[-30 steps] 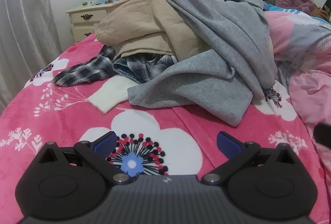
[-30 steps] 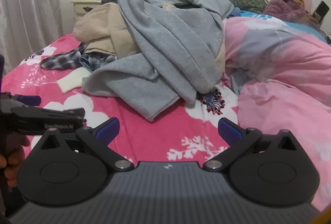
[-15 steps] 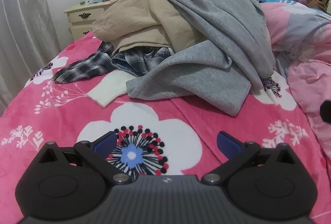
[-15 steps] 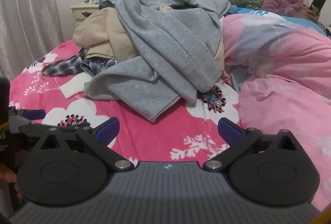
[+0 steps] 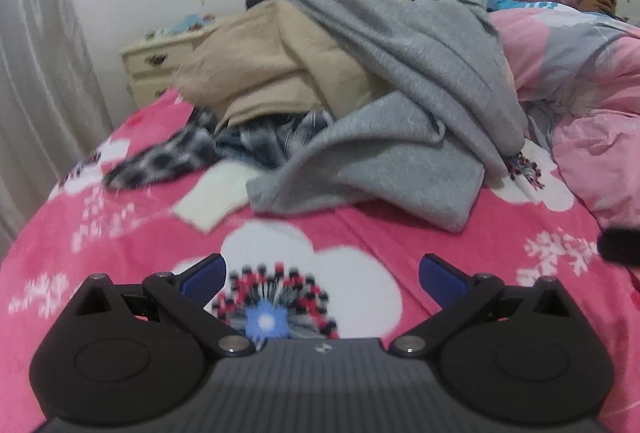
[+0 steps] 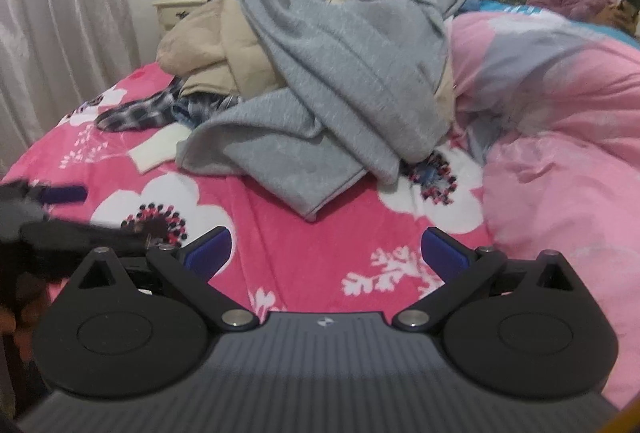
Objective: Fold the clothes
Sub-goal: 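Move both grippers toward the grey hooded sweatshirt on the clothes pile, then grasp the grey sweatshirt with the right gripper while the left gripper grasps it too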
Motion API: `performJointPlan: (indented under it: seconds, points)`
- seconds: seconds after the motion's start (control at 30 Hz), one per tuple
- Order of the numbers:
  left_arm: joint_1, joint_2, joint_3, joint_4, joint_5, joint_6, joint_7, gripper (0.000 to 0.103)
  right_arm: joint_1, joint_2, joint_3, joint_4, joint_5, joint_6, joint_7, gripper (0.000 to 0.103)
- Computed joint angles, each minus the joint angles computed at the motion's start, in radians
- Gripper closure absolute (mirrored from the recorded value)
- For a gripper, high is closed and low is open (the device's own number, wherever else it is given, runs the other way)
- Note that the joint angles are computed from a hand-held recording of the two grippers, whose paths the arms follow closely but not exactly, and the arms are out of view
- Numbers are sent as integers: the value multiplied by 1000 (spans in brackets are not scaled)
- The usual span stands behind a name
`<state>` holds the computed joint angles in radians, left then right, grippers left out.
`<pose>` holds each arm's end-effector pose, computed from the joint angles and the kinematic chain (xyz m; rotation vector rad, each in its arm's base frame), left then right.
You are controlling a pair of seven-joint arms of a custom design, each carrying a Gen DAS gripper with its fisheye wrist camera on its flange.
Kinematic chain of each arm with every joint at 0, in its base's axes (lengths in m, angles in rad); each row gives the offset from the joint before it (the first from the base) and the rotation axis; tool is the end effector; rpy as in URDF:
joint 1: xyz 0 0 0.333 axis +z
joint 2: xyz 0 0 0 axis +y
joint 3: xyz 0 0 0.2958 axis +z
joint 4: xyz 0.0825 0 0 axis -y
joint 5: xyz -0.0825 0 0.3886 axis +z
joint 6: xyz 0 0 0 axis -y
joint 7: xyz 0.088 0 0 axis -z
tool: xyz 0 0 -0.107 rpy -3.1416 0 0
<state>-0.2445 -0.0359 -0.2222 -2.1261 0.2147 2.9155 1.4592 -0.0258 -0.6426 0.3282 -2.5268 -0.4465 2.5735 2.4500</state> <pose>0.5185 -0.2774 0.5005 -1.2211 2.1729 -0.8659 0.4015 0.1466 0.5335 -1.5210 2.0002 -0.8860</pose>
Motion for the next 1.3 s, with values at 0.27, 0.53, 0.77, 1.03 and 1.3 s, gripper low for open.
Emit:
performJointPlan:
  seconds: [0.27, 0.53, 0.77, 1.03, 1.3]
  points:
    - [94, 252, -112, 179, 18, 289, 263, 0, 46, 135, -138, 159, 27, -47, -420, 1]
    - [221, 500, -277, 386, 14, 238, 400, 20, 51, 615, -222, 600, -42, 78, -583, 3]
    - [241, 642, -295, 469, 42, 245, 426, 31, 117, 983, -310, 967, -91, 198, -649, 3]
    - [292, 758, -372, 569, -71, 171, 435, 76, 91, 1206, -310, 1279, 197, 167, -719, 39]
    - [329, 767, -409, 567, -144, 165, 442, 89, 193, 1132, -437, 1265, 246, 46, -714, 92]
